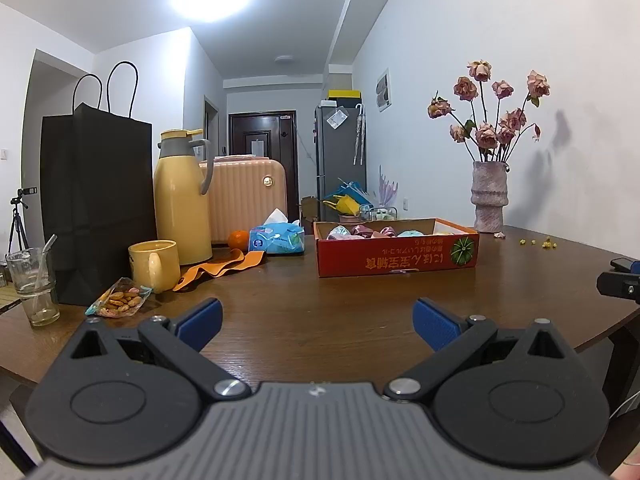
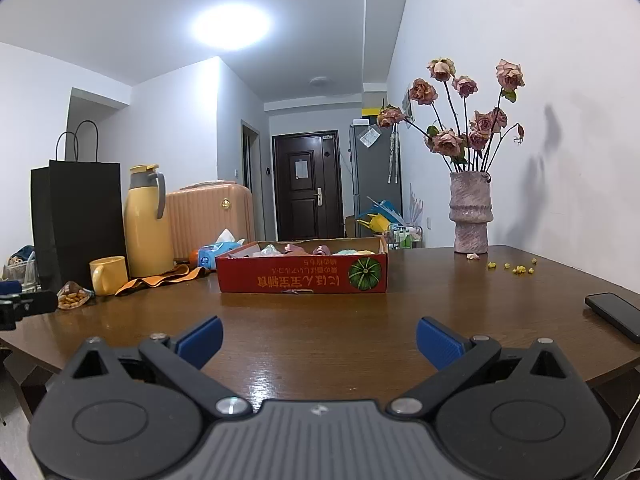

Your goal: Organize soft objects

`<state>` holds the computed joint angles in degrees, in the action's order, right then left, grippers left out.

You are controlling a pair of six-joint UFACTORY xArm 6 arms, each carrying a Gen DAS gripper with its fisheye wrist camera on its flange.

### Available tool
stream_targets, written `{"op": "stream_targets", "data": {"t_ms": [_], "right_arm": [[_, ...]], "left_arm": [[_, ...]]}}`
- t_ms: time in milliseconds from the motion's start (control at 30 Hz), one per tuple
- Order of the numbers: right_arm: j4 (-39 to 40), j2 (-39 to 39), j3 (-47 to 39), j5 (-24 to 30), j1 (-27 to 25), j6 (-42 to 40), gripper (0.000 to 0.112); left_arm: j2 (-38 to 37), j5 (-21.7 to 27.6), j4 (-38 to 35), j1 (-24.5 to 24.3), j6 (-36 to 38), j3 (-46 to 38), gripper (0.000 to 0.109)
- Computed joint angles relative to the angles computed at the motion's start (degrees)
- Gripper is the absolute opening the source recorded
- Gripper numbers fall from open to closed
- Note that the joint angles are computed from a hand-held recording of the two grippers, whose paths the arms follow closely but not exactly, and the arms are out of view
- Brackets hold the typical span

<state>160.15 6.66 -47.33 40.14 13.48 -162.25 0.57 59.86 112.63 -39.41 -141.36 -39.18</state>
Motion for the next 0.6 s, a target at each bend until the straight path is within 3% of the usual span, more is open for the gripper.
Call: {"op": "stream_targets", "data": {"t_ms": [600], "right_arm": [[-0.95, 0.08, -0.09, -0.32, -0.26, 1.43, 0.103]], "left_arm": [[0.2, 1.03, 0.5, -0.37, 0.0, 0.21, 0.103]]}}
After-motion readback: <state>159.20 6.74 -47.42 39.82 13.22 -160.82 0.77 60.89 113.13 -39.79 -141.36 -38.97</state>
